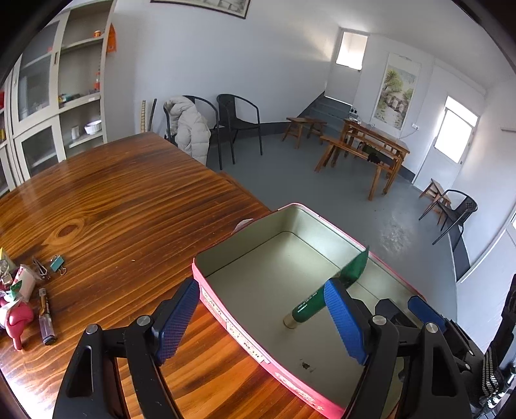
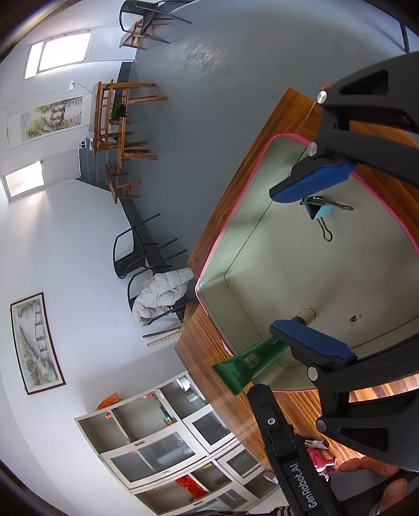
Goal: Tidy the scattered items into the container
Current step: 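Open the right gripper to drop the clip while the left releases the tube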
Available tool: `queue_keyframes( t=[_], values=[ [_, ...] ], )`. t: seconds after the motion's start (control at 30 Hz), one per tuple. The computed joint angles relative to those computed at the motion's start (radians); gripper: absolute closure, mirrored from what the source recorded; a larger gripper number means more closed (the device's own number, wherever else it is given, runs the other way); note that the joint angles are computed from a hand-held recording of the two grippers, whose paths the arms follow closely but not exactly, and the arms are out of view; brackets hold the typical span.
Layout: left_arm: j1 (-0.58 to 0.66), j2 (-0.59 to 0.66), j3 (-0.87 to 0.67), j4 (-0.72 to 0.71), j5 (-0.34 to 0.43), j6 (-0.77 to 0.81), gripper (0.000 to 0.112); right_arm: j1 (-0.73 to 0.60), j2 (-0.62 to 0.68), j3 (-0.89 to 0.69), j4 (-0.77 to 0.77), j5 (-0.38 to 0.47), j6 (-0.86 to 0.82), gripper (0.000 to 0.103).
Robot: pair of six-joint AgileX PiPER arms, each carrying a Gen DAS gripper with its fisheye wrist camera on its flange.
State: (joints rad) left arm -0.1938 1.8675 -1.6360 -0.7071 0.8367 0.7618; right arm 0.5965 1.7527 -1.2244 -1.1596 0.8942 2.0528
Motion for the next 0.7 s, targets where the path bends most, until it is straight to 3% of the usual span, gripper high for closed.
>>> queue_keyframes(
  t=[0.2, 0.4, 0.7],
  values=[
    [-0.005, 0.008, -0.019, 0.012, -0.036, -0.027, 0.031, 0.013, 0.009, -0.015, 0.009, 0.018, -0.010, 0.024],
    [0.012, 0.053, -0.088, 0.021, 0.031, -0.066, 0.031, 0.013, 0.011, -0.023, 0.017, 0.021, -0.022, 0.024],
    [-0.042, 0.065, -0.106, 0.039, 0.060, -0.044, 0.031, 0.001, -0.005, 0.005, 0.014, 0.015, 0.008, 0.024]
  ],
)
